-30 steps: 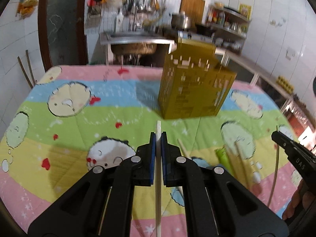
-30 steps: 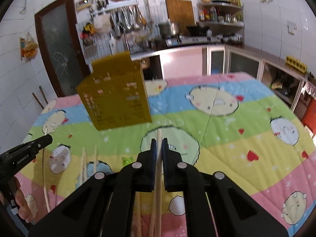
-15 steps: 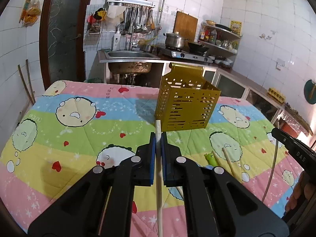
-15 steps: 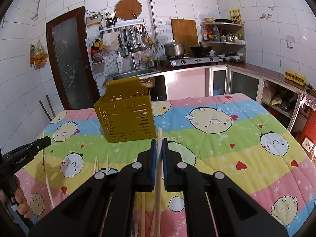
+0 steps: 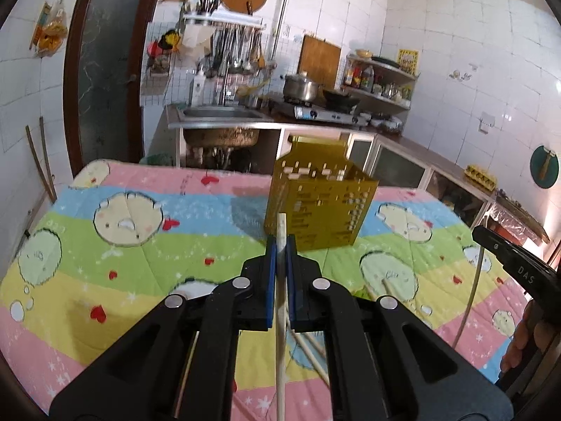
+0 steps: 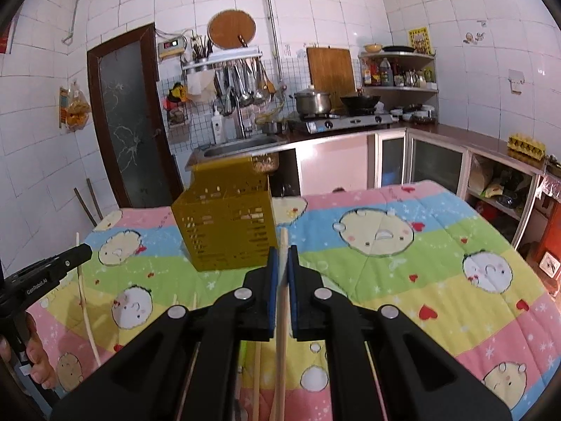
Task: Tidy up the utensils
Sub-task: 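Lift the left tool's chopstick over the yellow caddy while the right tool carries its chopstick there, then open the left tool to drop its chopstick into the caddy while the right tool releases its own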
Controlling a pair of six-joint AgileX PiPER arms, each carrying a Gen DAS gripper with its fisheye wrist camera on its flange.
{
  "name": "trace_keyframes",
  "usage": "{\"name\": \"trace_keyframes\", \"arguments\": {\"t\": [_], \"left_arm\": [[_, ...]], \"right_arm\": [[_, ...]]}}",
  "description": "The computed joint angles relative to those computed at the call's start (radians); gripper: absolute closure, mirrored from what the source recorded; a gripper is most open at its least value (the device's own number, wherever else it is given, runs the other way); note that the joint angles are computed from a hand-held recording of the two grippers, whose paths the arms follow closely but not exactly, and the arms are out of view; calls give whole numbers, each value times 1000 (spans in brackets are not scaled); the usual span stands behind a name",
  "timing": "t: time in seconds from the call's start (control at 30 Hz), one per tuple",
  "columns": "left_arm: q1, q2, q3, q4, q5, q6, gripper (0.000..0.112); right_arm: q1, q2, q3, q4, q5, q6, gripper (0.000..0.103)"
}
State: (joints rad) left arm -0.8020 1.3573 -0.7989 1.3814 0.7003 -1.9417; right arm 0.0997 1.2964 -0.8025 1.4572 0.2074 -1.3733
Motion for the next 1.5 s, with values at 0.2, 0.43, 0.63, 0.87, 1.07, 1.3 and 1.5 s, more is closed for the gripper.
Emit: {"name": "trace_keyframes", "arguments": {"t": [0.2,0.43,0.63,0.87,1.07,1.3,1.5], "left_arm": [[22,1,-109,7,9,72,108],[107,104,-401,-14,-23,249,108],[177,296,-720,-19,-25,366,108],[261,500,-990,31,-30,350,108],[312,628,-1069,27,-63,327,108],[363,657,-997,-71,-143,355,108],[365,544,-838,-117,-146,403,81]], "right_arm": [[4,15,-112,10,-2,28,97],[70,169,-437,-364,-51,397,97],[116,370,-770,-771,-69,835,97],[162,560,-1012,-1262,-123,1362,97],[173,703,-1134,-1281,-81,1366,97],[182,767,-1148,-1315,-10,1327,97],[174,711,-1082,-1352,87,1354,53]]}}
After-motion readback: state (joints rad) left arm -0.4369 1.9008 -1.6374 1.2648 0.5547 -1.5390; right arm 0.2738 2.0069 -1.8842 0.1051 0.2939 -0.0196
